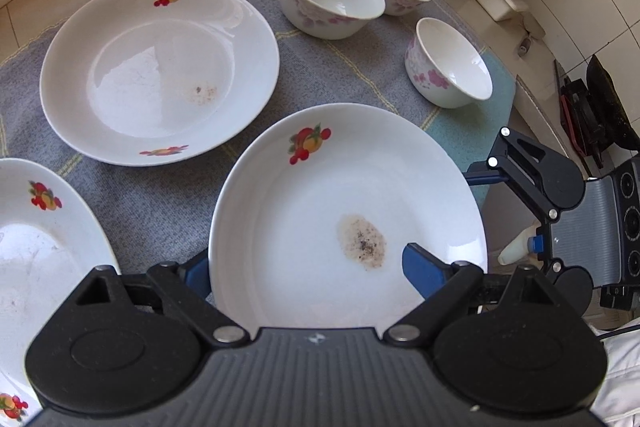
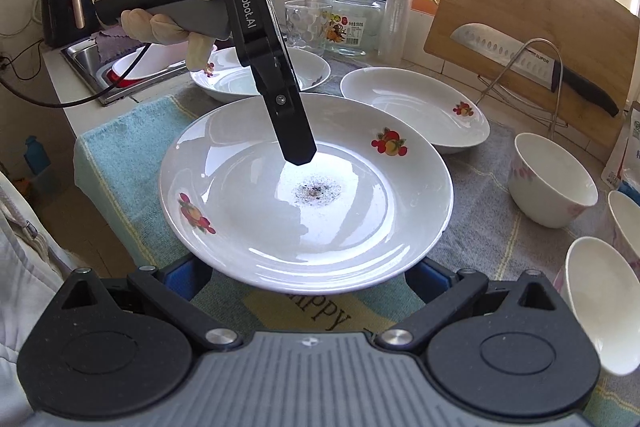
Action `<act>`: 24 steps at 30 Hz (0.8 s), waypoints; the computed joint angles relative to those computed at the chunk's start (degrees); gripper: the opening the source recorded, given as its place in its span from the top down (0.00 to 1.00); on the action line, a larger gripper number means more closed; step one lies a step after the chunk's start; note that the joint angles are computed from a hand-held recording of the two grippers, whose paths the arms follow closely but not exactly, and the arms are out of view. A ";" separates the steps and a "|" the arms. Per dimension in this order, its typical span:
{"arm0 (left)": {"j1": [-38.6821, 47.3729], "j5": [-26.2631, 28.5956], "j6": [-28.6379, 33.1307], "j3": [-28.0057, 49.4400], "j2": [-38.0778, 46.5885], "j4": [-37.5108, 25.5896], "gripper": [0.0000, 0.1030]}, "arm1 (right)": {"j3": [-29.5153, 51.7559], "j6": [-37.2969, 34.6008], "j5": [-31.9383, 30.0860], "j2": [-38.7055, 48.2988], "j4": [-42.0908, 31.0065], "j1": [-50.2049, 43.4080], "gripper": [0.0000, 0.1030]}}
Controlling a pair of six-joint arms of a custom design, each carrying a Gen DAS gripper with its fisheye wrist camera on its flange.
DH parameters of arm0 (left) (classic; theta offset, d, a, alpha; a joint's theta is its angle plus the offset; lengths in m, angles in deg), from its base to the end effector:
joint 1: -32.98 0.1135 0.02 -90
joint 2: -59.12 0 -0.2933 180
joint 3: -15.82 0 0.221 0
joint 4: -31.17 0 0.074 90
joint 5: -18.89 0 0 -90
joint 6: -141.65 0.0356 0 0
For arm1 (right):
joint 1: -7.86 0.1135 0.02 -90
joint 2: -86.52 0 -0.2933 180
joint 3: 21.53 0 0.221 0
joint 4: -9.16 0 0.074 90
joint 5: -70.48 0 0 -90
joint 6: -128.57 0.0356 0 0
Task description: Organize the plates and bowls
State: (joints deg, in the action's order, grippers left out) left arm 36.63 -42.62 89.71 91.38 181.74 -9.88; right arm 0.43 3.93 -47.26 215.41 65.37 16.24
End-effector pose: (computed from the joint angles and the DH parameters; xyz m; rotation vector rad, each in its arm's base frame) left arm 0.3325 0.0042 0.0935 0.8576 2.7290 -0.6619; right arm 0.2020 0.0465 0.0487 -1.0530 2.1077 0.3741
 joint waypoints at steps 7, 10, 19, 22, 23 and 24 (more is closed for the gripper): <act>5.60 1.18 0.84 -0.75 -2.62 -0.60 0.10 | 6.98 0.64 -0.42 -5.70 -11.84 4.69 0.00; 8.33 1.45 1.60 -0.67 -3.21 -0.84 0.10 | 10.03 1.20 -0.13 -6.22 -14.68 7.06 0.00; 16.30 2.26 4.85 2.62 -2.14 -3.66 0.10 | 19.40 2.85 0.95 -5.61 -22.34 13.51 0.00; 18.59 2.83 6.50 4.95 -0.98 -5.39 0.10 | 22.50 3.91 1.83 -5.27 -24.79 15.39 0.00; 19.24 3.12 6.88 5.80 -0.50 -5.91 0.10 | 23.78 4.44 2.26 -5.06 -25.71 16.09 0.00; 19.84 3.33 7.34 6.62 -0.03 -6.45 0.10 | 24.64 4.88 2.59 -4.89 -26.23 16.67 0.00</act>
